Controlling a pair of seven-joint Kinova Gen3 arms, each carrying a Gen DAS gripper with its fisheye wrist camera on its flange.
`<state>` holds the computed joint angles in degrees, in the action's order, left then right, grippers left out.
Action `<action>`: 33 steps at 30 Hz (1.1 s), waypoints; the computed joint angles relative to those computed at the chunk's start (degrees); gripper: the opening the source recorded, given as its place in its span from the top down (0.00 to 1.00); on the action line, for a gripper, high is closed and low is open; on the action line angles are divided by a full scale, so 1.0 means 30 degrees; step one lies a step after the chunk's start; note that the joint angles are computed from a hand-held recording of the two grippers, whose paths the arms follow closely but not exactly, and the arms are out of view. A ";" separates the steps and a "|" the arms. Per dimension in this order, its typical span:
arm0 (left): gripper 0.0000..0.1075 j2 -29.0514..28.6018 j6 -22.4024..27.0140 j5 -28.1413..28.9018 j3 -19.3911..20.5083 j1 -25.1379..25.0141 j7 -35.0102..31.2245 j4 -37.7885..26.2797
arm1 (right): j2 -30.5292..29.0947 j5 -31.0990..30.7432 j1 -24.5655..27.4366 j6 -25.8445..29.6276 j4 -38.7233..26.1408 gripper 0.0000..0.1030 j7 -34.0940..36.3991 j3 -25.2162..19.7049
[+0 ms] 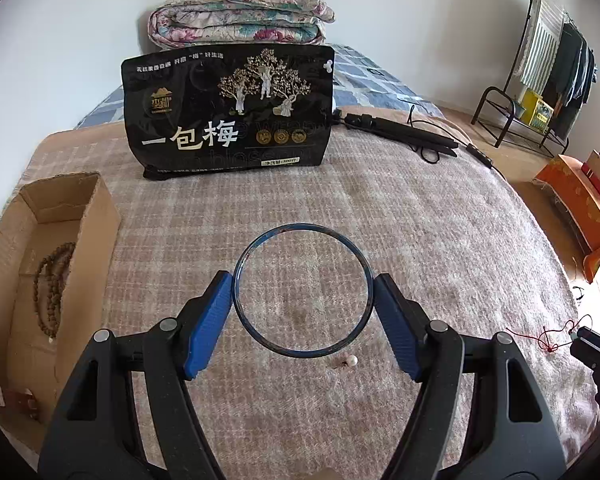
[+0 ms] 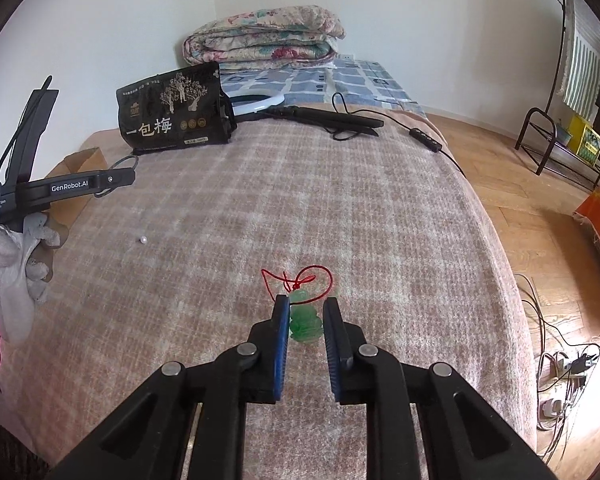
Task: Organize jewelry
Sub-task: 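Carry the bangle with the left tool while the right tool carries the pendant to the box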
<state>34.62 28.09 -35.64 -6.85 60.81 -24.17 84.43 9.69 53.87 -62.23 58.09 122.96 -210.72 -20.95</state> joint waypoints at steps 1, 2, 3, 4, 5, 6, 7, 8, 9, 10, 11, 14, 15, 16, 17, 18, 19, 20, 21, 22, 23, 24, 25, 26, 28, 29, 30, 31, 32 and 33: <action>0.32 -0.0208 -0.0049 -0.0071 -0.0100 0.0066 0.0087 0.0202 | -0.0015 0.0010 -0.0088 0.0176 -0.0151 0.85 0.0047 -0.0045; 0.32 -0.0437 -0.0125 -0.0175 -0.0195 0.0129 0.0203 0.0432 | -0.0028 -0.0004 -0.0161 0.0354 -0.0326 0.85 0.0131 -0.0083; 0.32 -0.0694 -0.0215 -0.0329 -0.0324 0.0220 0.0382 0.0714 | -0.0010 0.0006 -0.0240 0.0537 -0.0541 0.85 0.0229 -0.0119; 0.32 -0.0938 -0.0281 -0.0509 -0.0442 0.0299 0.0580 0.0968 | 0.0007 0.0015 -0.0315 0.0720 -0.0773 0.85 0.0408 -0.0154; 0.32 -0.1175 -0.0322 -0.0652 -0.0458 0.0288 0.0708 0.1208 | 0.0081 0.0027 -0.0399 0.0949 -0.1045 0.85 0.0617 -0.0177; 0.32 -0.1441 -0.0360 -0.0791 -0.0445 0.0249 0.0829 0.1464 | 0.0143 0.0049 -0.0489 0.1170 -0.1315 0.85 0.0817 -0.0187; 0.32 -0.1671 -0.0397 -0.0967 -0.0459 0.0253 0.1021 0.1709 | 0.0184 0.0097 -0.0576 0.1348 -0.1574 0.85 0.0988 -0.0185; 0.32 -0.1933 -0.0464 -0.1176 -0.0486 0.0247 0.1239 0.2004 | 0.0214 0.0144 -0.0650 0.1492 -0.1812 0.85 0.1134 -0.0173; 0.32 -0.2190 -0.0500 -0.1415 -0.0516 0.0253 0.1483 0.2285 | 0.0261 0.0214 -0.0726 0.1624 -0.2047 0.85 0.1263 -0.0158; 0.32 -0.2478 -0.0523 -0.1668 -0.0518 0.0237 0.1720 0.2589 | 0.0334 0.0292 -0.0798 0.1776 -0.2325 0.85 0.1429 -0.0135; 0.32 -0.2744 -0.0568 -0.1966 -0.0525 0.0210 0.1993 0.2901 | 0.0419 0.0386 -0.0878 0.1904 -0.2600 0.85 0.1594 -0.0111; 0.32 -0.3584 -0.0603 -0.2913 -0.0393 -0.0003 0.2871 0.3841 | 0.0697 0.0679 -0.1108 0.2228 -0.3452 0.85 0.2154 0.0010; 0.32 -0.3879 -0.0602 -0.3197 -0.0291 -0.0156 0.3101 0.4161 | 0.0822 0.0791 -0.1181 0.2285 -0.3758 0.85 0.2303 0.0071; 0.32 -0.4127 -0.0585 -0.3514 -0.0217 -0.0275 0.3367 0.4451 | 0.0917 0.0915 -0.1241 0.2305 -0.4041 0.85 0.2453 0.0146; 0.32 -0.4384 -0.0548 -0.3823 -0.0139 -0.0418 0.3599 0.4739 | 0.0999 0.1017 -0.1350 0.2376 -0.4296 0.85 0.2555 0.0195; 0.32 -0.4622 -0.0507 -0.4126 -0.0056 -0.0558 0.3833 0.5008 | 0.1108 0.1147 -0.1403 0.2359 -0.4569 0.85 0.2687 0.0275; 0.32 -0.4884 -0.0518 -0.4421 0.0017 -0.0738 0.4059 0.5327 | 0.1216 0.1292 -0.1445 0.2303 -0.4865 0.85 0.2836 0.0362; 0.32 -0.5126 -0.0531 -0.4615 0.0153 -0.1002 0.4183 0.5595 | 0.1357 0.1436 -0.1500 0.2242 -0.5161 0.85 0.2967 0.0448; 0.32 -0.5370 -0.0597 -0.4801 0.0284 -0.1290 0.4305 0.5876 | 0.1518 0.1594 -0.1561 0.2168 -0.5485 0.85 0.3116 0.0544; 0.32 -0.5631 -0.0678 -0.5026 0.0371 -0.1574 0.4470 0.6198 | 0.1708 0.1757 -0.1615 0.2084 -0.5845 0.85 0.3314 0.0655; 0.32 -0.5856 -0.0738 -0.5251 0.0473 -0.1842 0.4616 0.6480 | 0.1907 0.1902 -0.1667 0.1992 -0.6222 0.85 0.3555 0.0778; 0.32 -0.6087 -0.0809 -0.5496 0.0562 -0.2110 0.4767 0.6779 | 0.2089 0.2042 -0.1703 0.1853 -0.6576 0.85 0.3823 0.0915; 0.32 -0.6327 -0.0893 -0.5722 0.0661 -0.2402 0.4880 0.7088 | 0.2314 0.2157 -0.1778 0.1767 -0.7007 0.85 0.4117 0.1045; 0.32 -0.6533 -0.0978 -0.5929 0.0766 -0.2701 0.4986 0.7364 | 0.2557 0.2262 -0.1836 0.1631 -0.7441 0.85 0.4425 0.1197; 0.32 -0.6926 -0.1158 -0.6273 0.0992 -0.3357 0.5122 0.7915 | 0.3070 0.2432 -0.1933 0.1273 -0.8330 0.85 0.5069 0.1549; 0.32 -0.7101 -0.1233 -0.6430 0.1118 -0.3674 0.5186 0.8162 | 0.3308 0.2509 -0.2030 0.1095 -0.8704 0.85 0.5304 0.1732; 0.32 -0.7279 -0.1317 -0.6587 0.1223 -0.4013 0.5249 0.8422 | 0.3550 0.2566 -0.2079 0.0871 -0.9107 0.85 0.5586 0.1930; 0.32 -0.7444 -0.1418 -0.6731 0.1348 -0.4345 0.5296 0.8659 | 0.3802 0.2607 -0.2132 0.0621 -0.9514 0.85 0.5853 0.2128; 0.32 -0.7611 -0.1515 -0.6853 0.1466 -0.4708 0.5309 0.8894 | 0.4041 0.2642 -0.2165 0.0328 -0.9898 0.85 0.6109 0.2338; 0.32 -0.7729 -0.1543 -0.6937 0.1611 -0.5055 0.5289 0.9062 | 0.4284 0.2658 -0.2217 0.0050 -1.0287 0.85 0.6345 0.2547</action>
